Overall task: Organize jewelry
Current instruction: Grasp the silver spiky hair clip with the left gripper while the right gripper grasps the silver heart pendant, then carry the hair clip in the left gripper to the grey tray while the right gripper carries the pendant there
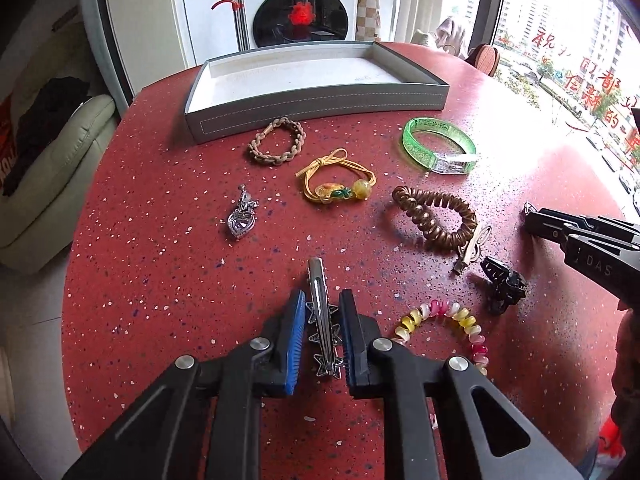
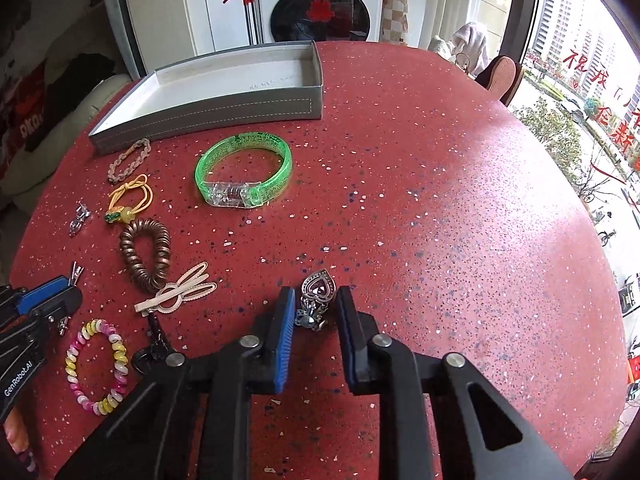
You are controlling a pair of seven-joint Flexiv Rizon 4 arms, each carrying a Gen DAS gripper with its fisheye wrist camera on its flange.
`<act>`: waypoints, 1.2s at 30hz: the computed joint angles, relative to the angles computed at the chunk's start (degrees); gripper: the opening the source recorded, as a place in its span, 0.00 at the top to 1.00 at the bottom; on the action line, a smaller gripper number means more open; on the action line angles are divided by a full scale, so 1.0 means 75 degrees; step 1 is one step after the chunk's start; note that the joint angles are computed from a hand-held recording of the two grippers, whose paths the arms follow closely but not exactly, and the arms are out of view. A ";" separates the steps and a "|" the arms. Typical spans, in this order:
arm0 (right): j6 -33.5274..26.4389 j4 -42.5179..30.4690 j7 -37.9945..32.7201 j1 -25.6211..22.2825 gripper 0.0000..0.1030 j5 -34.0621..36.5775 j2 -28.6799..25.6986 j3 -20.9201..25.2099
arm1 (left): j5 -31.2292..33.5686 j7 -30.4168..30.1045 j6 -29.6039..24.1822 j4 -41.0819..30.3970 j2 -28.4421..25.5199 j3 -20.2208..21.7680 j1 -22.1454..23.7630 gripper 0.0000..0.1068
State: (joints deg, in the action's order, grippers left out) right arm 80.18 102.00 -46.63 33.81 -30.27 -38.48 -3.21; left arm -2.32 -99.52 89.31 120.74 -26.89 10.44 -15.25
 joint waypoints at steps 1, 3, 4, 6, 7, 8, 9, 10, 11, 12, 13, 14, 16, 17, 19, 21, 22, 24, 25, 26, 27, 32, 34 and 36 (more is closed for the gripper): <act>-0.0007 -0.0026 -0.0040 -0.0084 0.83 0.0067 -0.0006 0.0091 | -0.0073 0.0091 0.0055 0.0063 0.0033 -0.0235 0.0218 0.67; 0.0014 -0.0044 -0.0053 -0.0169 0.83 0.0176 -0.0012 0.0173 | -0.0358 0.0359 0.0214 0.0306 0.0155 -0.0957 0.0877 0.67; 0.0042 -0.0069 -0.0140 -0.0313 0.83 0.0298 -0.0019 0.0344 | -0.0500 0.0460 0.0279 0.0398 0.0203 -0.1228 0.1117 0.67; 0.0097 -0.0110 -0.0331 -0.0573 0.83 0.0556 -0.0010 0.0654 | -0.0770 0.0678 0.0430 0.0553 0.0289 -0.1747 0.1585 0.67; 0.0138 -0.0130 -0.0413 -0.0652 0.83 0.0655 0.0001 0.0742 | -0.0893 0.0792 0.0495 0.0615 0.0331 -0.2001 0.1810 0.67; 0.0210 -0.0152 -0.0497 -0.0725 0.88 0.0750 0.0011 0.0818 | -0.1006 0.0913 0.0534 0.0660 0.0374 -0.2246 0.2030 0.67; 0.0263 -0.0201 -0.0616 -0.0827 0.95 0.0854 0.0011 0.0937 | -0.1114 0.1030 0.0564 0.0695 0.0422 -0.2473 0.2236 0.67; 0.0305 -0.0259 -0.0709 -0.0899 0.95 0.0953 0.0013 0.1021 | -0.1208 0.1136 0.0580 0.0696 0.0463 -0.2638 0.2390 0.67; 0.0286 -0.0373 -0.0826 -0.0988 0.95 0.1055 -0.0005 0.1142 | -0.1282 0.1229 0.0603 0.0681 0.0496 -0.2741 0.2492 0.67; 0.0251 -0.0479 -0.0936 -0.1042 0.95 0.1131 -0.0022 0.1217 | -0.1341 0.1287 0.0624 0.0652 0.0517 -0.2768 0.2513 0.67; 0.0228 -0.0580 -0.1005 -0.1043 0.95 0.1184 -0.0040 0.1223 | -0.1399 0.1373 0.0635 0.0622 0.0534 -0.2845 0.2593 0.67; 0.0190 -0.0680 -0.1088 -0.1058 0.95 0.1234 -0.0061 0.1249 | -0.1445 0.1433 0.0648 0.0588 0.0542 -0.2860 0.2613 0.70; 0.0056 -0.0853 -0.1250 -0.1101 0.95 0.1335 -0.0113 0.1310 | -0.1536 0.1540 0.0638 0.0544 0.0557 -0.2896 0.2658 0.73; -0.0095 -0.0934 -0.1358 -0.1160 0.95 0.1408 -0.0142 0.1408 | -0.1587 0.1608 0.0647 0.0552 0.0559 -0.2983 0.2738 0.73; -0.0464 -0.1169 -0.1909 -0.1567 0.94 0.1744 -0.0286 0.2034 | -0.1651 0.1716 0.0629 0.0535 0.0523 -0.3036 0.2780 0.73; -0.0597 -0.1195 -0.2236 -0.1566 0.90 0.1900 -0.0348 0.2117 | -0.1703 0.1793 0.0559 0.0508 0.0472 -0.3026 0.2750 0.73; -0.0641 -0.1180 -0.2308 -0.1435 0.77 0.1884 -0.0356 0.1981 | -0.1723 0.1818 0.0566 0.0512 0.0452 -0.3010 0.2721 0.73; -0.0239 -0.0882 -0.2097 -0.0895 0.44 0.1581 -0.0261 0.1267 | -0.1749 0.1867 0.0645 0.0536 0.0436 -0.3047 0.2725 0.73; -0.0213 -0.0865 -0.2074 -0.0764 0.43 0.1468 -0.0280 0.1111 | -0.1765 0.1885 0.0654 0.0552 0.0438 -0.3070 0.2743 0.73; -0.0273 -0.0895 -0.2067 -0.0681 0.43 0.1378 -0.0314 0.1020 | -0.1782 0.1886 0.0659 0.0560 0.0438 -0.3067 0.2741 0.73; -0.0408 -0.0959 -0.2053 -0.0612 0.43 0.1296 -0.0356 0.0949 | -0.1802 0.1890 0.0674 0.0572 0.0435 -0.3092 0.2764 0.73; -0.0570 -0.1029 -0.1949 -0.0388 0.68 0.1007 -0.0485 0.0700 | -0.1845 0.2006 0.0904 0.0800 0.0445 -0.3698 0.3339 0.73; -0.0588 -0.1027 -0.1940 -0.0412 0.84 0.0985 -0.0468 0.0741 | -0.1790 0.1996 0.0971 0.0860 0.0437 -0.3844 0.3488 0.73; -0.0455 -0.0927 -0.1821 -0.0379 0.84 0.0947 -0.0421 0.0670 | -0.1747 0.1991 0.0994 0.0937 0.0456 -0.4088 0.3750 0.73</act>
State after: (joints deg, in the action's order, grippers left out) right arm 76.77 95.05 -60.28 30.97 -23.17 -41.64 1.81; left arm -15.43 -84.59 96.77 127.76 -23.47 -20.23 12.87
